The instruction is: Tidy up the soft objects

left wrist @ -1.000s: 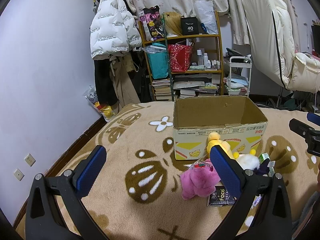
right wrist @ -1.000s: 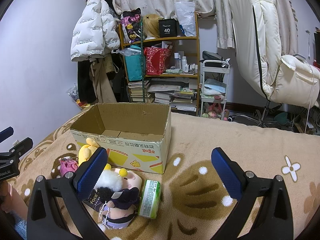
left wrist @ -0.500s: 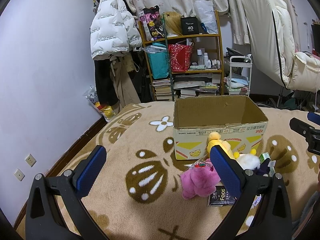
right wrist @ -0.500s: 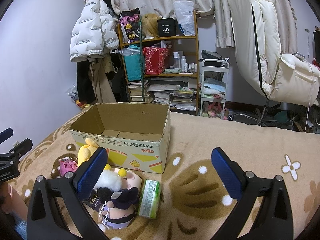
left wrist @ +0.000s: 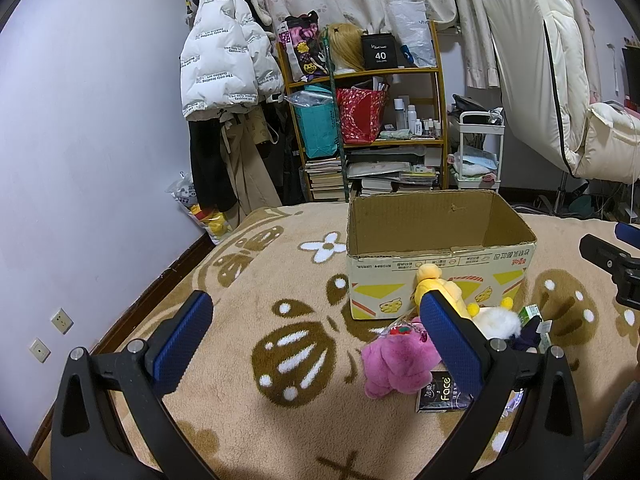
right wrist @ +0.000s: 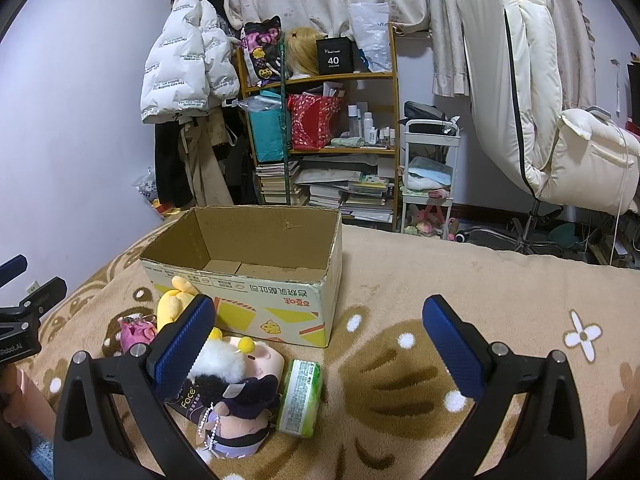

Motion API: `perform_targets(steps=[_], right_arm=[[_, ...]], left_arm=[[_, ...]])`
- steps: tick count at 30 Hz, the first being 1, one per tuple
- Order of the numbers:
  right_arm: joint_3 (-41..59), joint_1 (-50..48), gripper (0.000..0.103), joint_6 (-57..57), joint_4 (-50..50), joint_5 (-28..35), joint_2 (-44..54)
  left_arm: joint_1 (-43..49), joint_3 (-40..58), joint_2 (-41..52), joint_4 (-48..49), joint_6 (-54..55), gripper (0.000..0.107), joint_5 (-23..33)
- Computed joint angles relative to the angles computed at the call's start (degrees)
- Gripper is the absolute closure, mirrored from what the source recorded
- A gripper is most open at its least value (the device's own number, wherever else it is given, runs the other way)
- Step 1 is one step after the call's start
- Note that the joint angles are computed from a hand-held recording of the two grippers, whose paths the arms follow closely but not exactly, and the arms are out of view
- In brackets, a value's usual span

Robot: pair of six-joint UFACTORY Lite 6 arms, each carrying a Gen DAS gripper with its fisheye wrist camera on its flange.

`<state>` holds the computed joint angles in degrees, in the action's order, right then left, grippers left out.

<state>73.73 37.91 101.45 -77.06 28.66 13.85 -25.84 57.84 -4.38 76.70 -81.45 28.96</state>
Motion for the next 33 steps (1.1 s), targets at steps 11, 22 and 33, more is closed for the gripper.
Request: perform_targets(steps=[11,22,33], right_arm=[[-0.2,0.0,0.0,0.2,-0.2,0.0,-0.1],[0.0,0.1,0.0,0.1,0.0,0.1,0.1],[0.1,0.2,0.0,0.2,-0.1,0.2,0.2]], left_arm=[[-0.1,0.1,0.1,-0.1,0.2,0.005,0.2],[-0.1,0.1,0.1,-0.1,0.2,0.005,0.2],[0.7,-0.6,0.1,1.1,-0.7,0.005,-0.5]])
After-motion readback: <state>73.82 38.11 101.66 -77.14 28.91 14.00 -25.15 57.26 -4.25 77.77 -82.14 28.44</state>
